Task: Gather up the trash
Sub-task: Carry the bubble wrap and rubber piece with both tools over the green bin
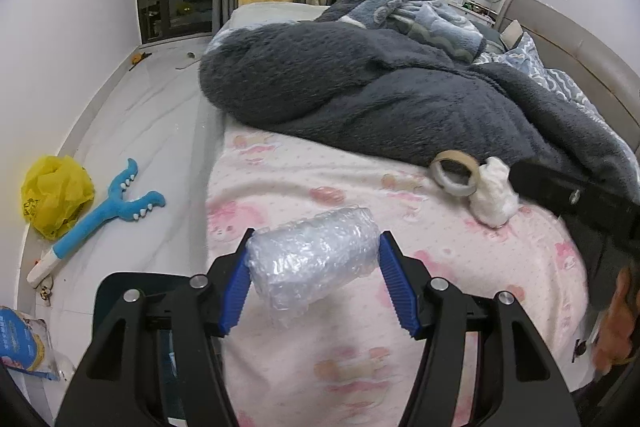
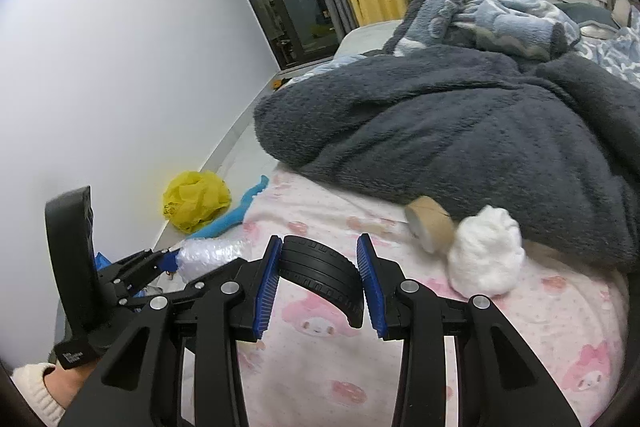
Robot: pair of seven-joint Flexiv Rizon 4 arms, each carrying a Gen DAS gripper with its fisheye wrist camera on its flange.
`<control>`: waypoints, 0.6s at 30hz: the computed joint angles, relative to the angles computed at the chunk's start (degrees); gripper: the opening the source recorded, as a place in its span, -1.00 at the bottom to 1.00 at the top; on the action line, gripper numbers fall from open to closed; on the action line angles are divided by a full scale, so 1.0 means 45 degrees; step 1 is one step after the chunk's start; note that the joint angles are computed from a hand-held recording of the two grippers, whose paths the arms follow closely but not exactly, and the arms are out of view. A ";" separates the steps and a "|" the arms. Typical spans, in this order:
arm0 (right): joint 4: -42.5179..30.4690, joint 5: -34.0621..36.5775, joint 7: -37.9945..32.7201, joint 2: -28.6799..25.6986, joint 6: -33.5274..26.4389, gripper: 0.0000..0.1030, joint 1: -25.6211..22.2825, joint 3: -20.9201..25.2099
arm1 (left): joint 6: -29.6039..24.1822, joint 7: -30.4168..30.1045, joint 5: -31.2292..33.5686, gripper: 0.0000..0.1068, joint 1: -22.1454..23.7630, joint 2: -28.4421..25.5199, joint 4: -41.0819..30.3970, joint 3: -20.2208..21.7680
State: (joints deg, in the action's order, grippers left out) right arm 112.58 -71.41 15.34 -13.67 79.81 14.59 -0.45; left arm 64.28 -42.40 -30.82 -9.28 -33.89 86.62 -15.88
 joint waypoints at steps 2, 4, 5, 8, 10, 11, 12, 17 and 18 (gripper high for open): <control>-0.0257 0.0164 -0.0175 -0.0197 -0.0036 -0.24 0.0098 0.0035 | -0.0112 -0.0013 0.0160 0.18 0.0031 -0.0103 -0.0131 0.0152; -0.0447 0.0324 -0.0345 -0.0334 -0.0010 -0.24 0.0199 0.0023 | -0.0200 0.0256 -0.0013 0.18 0.0280 -0.0153 -0.0168 -0.0017; -0.0532 0.0418 -0.0445 -0.0389 -0.0057 -0.24 0.0279 0.0017 | -0.0106 0.0422 -0.0076 0.18 0.0372 -0.0156 -0.0133 -0.0059; -0.0833 0.0762 -0.0752 -0.0630 0.0019 -0.24 0.0468 -0.0038 | -0.0147 0.0454 -0.0192 0.18 0.0525 -0.0229 -0.0164 0.0006; -0.1104 0.1081 -0.1061 -0.0852 0.0046 -0.24 0.0646 -0.0081 | -0.0238 0.0250 -0.0256 0.18 0.0596 -0.0340 -0.0225 0.0128; -0.1274 0.1237 -0.1258 -0.0984 0.0021 -0.24 0.0770 -0.0111 | -0.0287 0.0099 -0.0220 0.19 0.0597 -0.0402 -0.0275 0.0229; -0.1356 0.1309 -0.1373 -0.1057 0.0039 -0.24 0.0883 -0.0183 | -0.0353 -0.0041 -0.0166 0.19 0.0603 -0.0477 -0.0339 0.0319; -0.2145 0.2693 -0.2788 -0.1806 0.0042 -0.24 0.1450 -0.0220 | -0.0267 -0.0143 0.0010 0.19 0.0841 -0.0766 -0.0450 0.0443; -0.2295 0.2949 -0.3037 -0.1928 0.0029 -0.24 0.1577 -0.0275 | -0.0267 -0.0187 -0.0005 0.19 0.0924 -0.0830 -0.0491 0.0446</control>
State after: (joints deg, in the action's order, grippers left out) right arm 102.26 -58.13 1.67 -22.34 79.94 21.69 -1.69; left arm 63.07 -43.25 -30.84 -5.12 -37.63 84.41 -13.87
